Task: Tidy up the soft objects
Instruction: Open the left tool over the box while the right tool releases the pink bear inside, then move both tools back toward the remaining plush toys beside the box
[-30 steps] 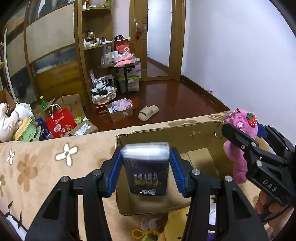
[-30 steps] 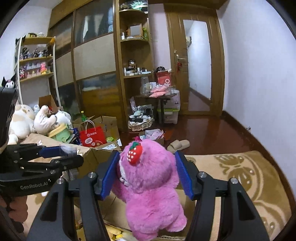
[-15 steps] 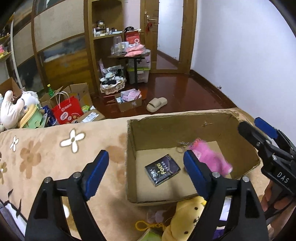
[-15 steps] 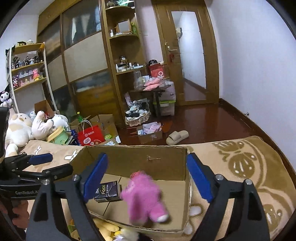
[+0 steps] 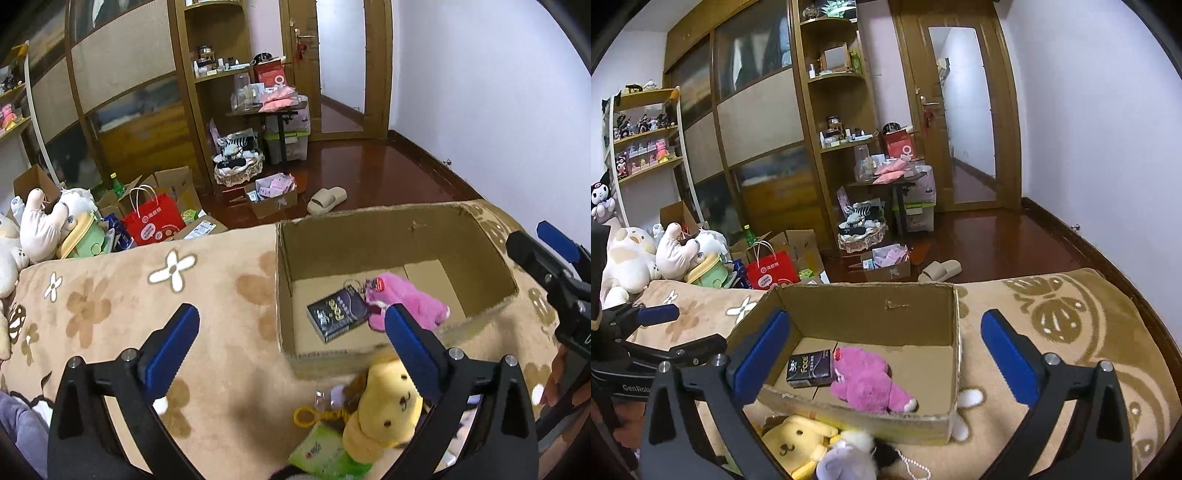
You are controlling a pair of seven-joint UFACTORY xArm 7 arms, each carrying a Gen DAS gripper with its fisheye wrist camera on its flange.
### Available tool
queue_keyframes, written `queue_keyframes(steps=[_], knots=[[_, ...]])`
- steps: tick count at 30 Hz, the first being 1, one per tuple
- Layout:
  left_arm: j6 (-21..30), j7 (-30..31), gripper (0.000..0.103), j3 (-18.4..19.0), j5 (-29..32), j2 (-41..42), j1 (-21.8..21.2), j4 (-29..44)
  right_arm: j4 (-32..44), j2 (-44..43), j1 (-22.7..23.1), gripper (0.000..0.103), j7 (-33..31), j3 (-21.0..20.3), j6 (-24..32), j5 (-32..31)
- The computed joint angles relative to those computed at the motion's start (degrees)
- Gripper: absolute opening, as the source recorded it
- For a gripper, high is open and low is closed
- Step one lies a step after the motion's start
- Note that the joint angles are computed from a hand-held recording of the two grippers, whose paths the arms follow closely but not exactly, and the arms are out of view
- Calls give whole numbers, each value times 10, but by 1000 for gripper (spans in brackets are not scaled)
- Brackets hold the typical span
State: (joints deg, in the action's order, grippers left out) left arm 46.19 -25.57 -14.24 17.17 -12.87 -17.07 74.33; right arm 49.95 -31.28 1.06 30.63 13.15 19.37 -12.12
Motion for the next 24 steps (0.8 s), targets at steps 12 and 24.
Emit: queue_keyframes(steps=[12, 24], knots=[[36, 19, 100, 3, -64, -72, -1, -47, -18, -67, 33, 103, -24, -6, 68, 22], [60, 23, 100, -12, -77, -122, 7, -76, -49, -134, 47, 103, -17, 5, 136, 41]])
